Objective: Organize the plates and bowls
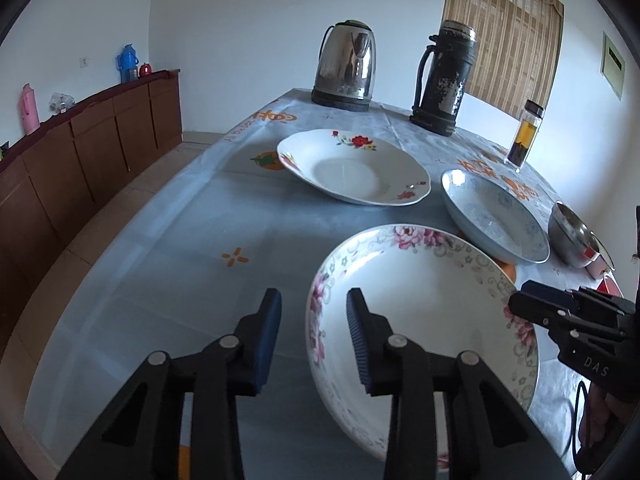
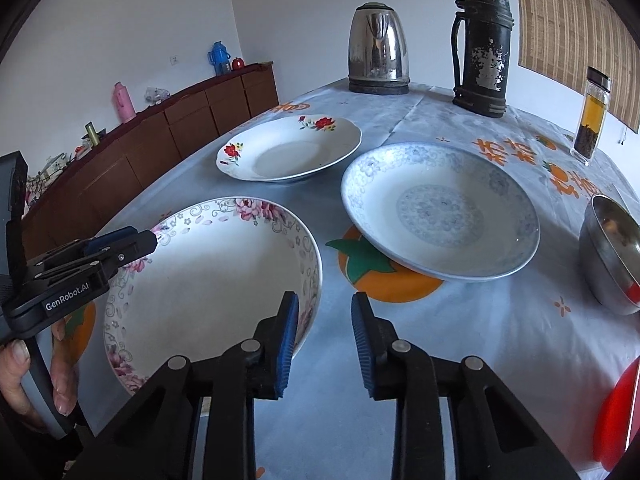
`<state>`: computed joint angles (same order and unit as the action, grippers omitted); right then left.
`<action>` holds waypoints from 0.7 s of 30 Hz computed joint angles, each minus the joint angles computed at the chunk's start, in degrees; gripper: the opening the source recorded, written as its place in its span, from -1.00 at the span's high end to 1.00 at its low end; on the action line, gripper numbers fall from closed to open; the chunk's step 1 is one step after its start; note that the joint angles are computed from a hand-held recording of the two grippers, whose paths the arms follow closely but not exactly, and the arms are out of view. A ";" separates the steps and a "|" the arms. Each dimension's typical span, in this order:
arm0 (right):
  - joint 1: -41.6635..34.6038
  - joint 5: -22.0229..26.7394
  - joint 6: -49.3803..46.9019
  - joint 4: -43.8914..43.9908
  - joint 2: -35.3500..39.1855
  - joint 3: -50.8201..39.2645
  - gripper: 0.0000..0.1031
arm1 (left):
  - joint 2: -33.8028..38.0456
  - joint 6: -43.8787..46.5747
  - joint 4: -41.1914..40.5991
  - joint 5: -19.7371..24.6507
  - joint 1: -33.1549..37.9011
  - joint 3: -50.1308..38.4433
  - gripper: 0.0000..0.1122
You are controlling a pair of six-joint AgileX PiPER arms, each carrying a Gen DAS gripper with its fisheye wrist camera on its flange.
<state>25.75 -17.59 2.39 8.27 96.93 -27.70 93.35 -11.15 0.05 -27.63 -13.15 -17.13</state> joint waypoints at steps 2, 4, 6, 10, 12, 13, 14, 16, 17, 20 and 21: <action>0.42 0.32 -2.45 1.81 0.62 -0.56 0.55 | 0.30 1.37 -1.47 1.27 -0.65 -0.67 0.55; 1.29 0.72 -5.22 4.26 1.35 -1.21 0.58 | 0.73 3.24 -3.22 2.26 -1.63 -1.24 0.63; 1.66 0.97 -4.98 3.52 1.99 -1.62 0.64 | 1.23 4.34 -3.76 3.47 -2.15 -1.91 0.70; 2.48 0.40 -7.29 5.43 2.56 -1.84 0.69 | 1.35 5.99 -5.91 3.76 -2.58 -2.05 0.79; 2.95 -1.14 -8.16 6.47 2.67 -1.18 0.70 | 1.43 9.11 -9.64 3.03 -3.81 -1.88 0.79; 3.27 -1.97 -8.70 7.22 2.72 -0.81 0.70 | 1.34 11.27 -12.10 2.39 -4.72 -1.67 0.80; 3.66 -2.67 -9.80 8.53 2.91 -0.64 0.70 | 1.34 12.89 -14.07 1.52 -5.56 -1.43 0.80; 4.56 -3.65 -12.61 11.70 3.02 -0.30 0.70 | 1.37 14.66 -16.17 1.23 -6.29 -1.41 0.80; 4.86 -3.82 -13.42 12.62 2.94 -0.20 0.70 | 1.41 14.70 -15.98 1.49 -6.13 -1.60 0.79; 5.24 -4.24 -14.25 13.62 2.65 0.19 0.70 | 1.45 15.74 -17.03 1.59 -6.34 -1.85 0.79; 5.23 -4.35 -14.57 13.79 2.67 0.18 0.70 | 1.41 15.99 -17.32 1.61 -6.38 -1.90 0.79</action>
<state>30.99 -21.93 -12.17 22.06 99.60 -27.52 94.76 4.84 -17.27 -26.02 -19.53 -19.03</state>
